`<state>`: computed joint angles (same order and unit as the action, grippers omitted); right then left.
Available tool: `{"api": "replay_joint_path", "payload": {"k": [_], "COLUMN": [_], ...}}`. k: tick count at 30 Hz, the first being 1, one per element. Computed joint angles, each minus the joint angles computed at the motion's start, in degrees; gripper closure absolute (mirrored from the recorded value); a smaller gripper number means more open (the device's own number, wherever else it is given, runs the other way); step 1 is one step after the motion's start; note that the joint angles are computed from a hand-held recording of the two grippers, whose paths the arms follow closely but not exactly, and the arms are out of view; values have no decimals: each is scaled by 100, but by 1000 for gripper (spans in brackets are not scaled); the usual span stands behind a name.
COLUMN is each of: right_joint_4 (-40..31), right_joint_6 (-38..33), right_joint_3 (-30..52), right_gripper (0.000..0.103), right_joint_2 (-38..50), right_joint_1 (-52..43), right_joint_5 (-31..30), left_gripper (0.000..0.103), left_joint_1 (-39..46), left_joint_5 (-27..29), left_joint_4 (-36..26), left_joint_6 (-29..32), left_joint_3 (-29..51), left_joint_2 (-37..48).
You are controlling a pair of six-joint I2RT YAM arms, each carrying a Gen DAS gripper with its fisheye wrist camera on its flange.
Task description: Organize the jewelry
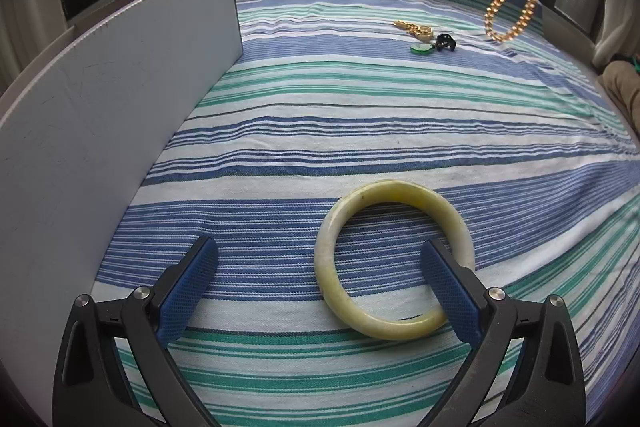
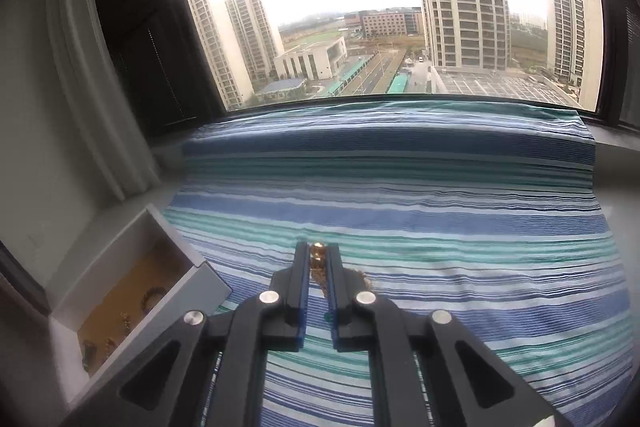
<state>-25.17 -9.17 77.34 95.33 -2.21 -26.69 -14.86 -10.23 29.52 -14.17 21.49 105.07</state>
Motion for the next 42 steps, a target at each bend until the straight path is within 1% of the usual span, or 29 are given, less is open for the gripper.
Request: {"api": "replay_joint_path", "payload": {"k": [3, 5, 6, 9, 12, 13, 15, 16, 17, 19, 21, 24, 26, 28, 30, 32, 34, 36, 37, 38, 39, 40, 41, 42], "right_joint_4": [-383, -470, -407, 170, 802, 925, 1205, 1342, 1714, 1956, 2126, 2145, 2248, 2363, 2429, 2380, 2331, 2070, 1876, 1677, 1459, 1238, 1003, 880], "right_joint_6": [-467, -814, -982, -1321, -1249, -1289, -1273, -1253, -956, -971, -1157, -1818, -2264, -2687, -3010, -3099, -3103, -2947, -2799, -2627, -2429, -2236, -2073, -1917], "right_joint_3": [-447, -911, -1198, -2080, -2683, -2848, -3155, -3336, -3590, -3989, -4407, -5058, -5607, -6046, -6322, -6486, -6585, -6521, -6390, -6239, -6025, -5744, -5378, -5038], "right_gripper": [95, 95, 95, 95, 93, 92, 83, 71, 61, 60, 60, 59, 59, 57, 56, 56, 56, 56, 56, 56, 56, 52, 48, 47], "right_joint_2": [-391, -487, -471, -31, 643, 761, 810, 728, 678, 378, 85, -341, -656, -796, -739, -840, -1080, -1474, -1661, -1854, -1998, -2005, -1836, -1590], "right_joint_1": [-125, -181, -184, -187, -271, -400, -694, -886, -827, -1273, -1659, -2448, -2951, -3476, -3811, -3785, -3622, -3332, -3146, -2947, -2707, -2392, -2057, -1754], "right_joint_5": [23, 123, 238, 707, 869, 828, 605, 441, 379, 122, -47, -332, -519, -708, -806, -787, -748, -692, -671, -640, -579, -453, -323, -245], "left_gripper": [2, 2, 2, 2, 2, 1, 1, 1, 1, 1, 1, 1, 1, 1, 1, 2, 4, 16, 27, 38, 43, 60, 86, 88], "left_joint_1": [2, 4, 7, 12, 15, 17, 28, 55, 85, 186, 356, 794, 961, 976, 853, 628, 442, 280, 145, 47, -76, -189, -218, -233], "left_joint_5": [0, 1, 0, 6, 6, 8, 32, 74, 133, 326, 662, 1432, 1661, 1704, 1607, 1281, 948, 688, 473, 396, 282, 129, 179, 177], "left_joint_4": [3, 6, 6, 10, 17, 18, 34, 47, 66, 64, 33, -76, -297, -561, -846, -1220, -1638, -2247, -2544, -2767, -2940, -3015, -2982, -2973], "left_joint_6": [2, 5, 9, 12, 9, 9, 25, 57, 94, 202, 244, 286, 302, 213, 116, -15, -277, -567, -635, -615, -607, -615, -583, -576], "left_joint_3": [0, -5, 0, -2, -22, -23, -34, -46, -76, -165, -376, -740, -831, -796, -626, -337, -69, 215, 367, 505, 634, 697, 696, 704], "left_joint_2": [3, 1, 5, 6, -2, 0, 1, -4, -27, -131, -385, -881, -1115, -1253, -1257, -1141, -1052, -1076, -1067, -1029, -971, -946, -966, -971]}}
